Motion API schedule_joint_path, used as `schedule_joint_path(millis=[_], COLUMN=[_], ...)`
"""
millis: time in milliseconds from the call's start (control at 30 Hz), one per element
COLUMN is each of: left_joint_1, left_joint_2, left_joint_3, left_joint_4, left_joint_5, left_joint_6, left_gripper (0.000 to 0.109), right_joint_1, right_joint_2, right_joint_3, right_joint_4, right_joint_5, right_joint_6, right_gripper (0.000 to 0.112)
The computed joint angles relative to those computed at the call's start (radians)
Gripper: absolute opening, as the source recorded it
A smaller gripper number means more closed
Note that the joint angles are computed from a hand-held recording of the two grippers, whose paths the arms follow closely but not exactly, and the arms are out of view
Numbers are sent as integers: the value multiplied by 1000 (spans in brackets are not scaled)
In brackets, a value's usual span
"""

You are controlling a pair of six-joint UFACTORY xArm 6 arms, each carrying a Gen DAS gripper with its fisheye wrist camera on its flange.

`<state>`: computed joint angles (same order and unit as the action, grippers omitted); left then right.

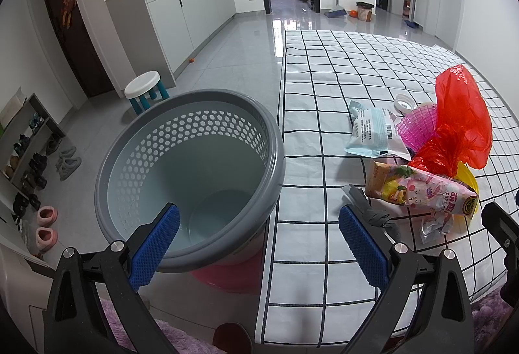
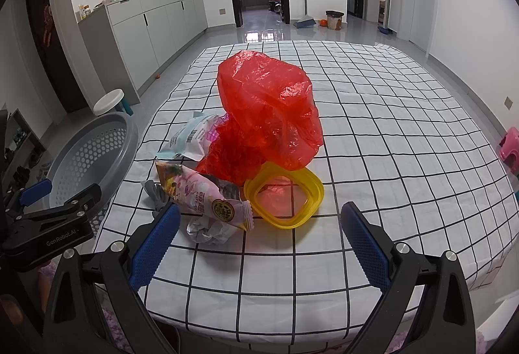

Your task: Collect trash

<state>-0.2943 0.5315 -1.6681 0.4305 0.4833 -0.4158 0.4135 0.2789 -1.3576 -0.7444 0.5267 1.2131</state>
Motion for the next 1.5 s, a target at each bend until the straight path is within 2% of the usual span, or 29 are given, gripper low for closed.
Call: schedule_joint_path(millis=[767,1233,1500], left_joint_1=[2,2,3], left_joint_2=[-5,-8,-6], left_joint_3=[6,12,18], left_joint_4=[3,4,-25], left_joint_5=[-5,-16,-31], left_joint_6=[2,-1,21], left_gripper=[97,97,97], right_joint_1=[2,-9,-28], right_joint_2=[3,-13,-21], right_joint_3=[-4,27,58], right_joint_4=[16,18,88], right_joint_5=[-1,-41,-75], right_joint_6=[-18,-22,-73], right_gripper=[95,95,95])
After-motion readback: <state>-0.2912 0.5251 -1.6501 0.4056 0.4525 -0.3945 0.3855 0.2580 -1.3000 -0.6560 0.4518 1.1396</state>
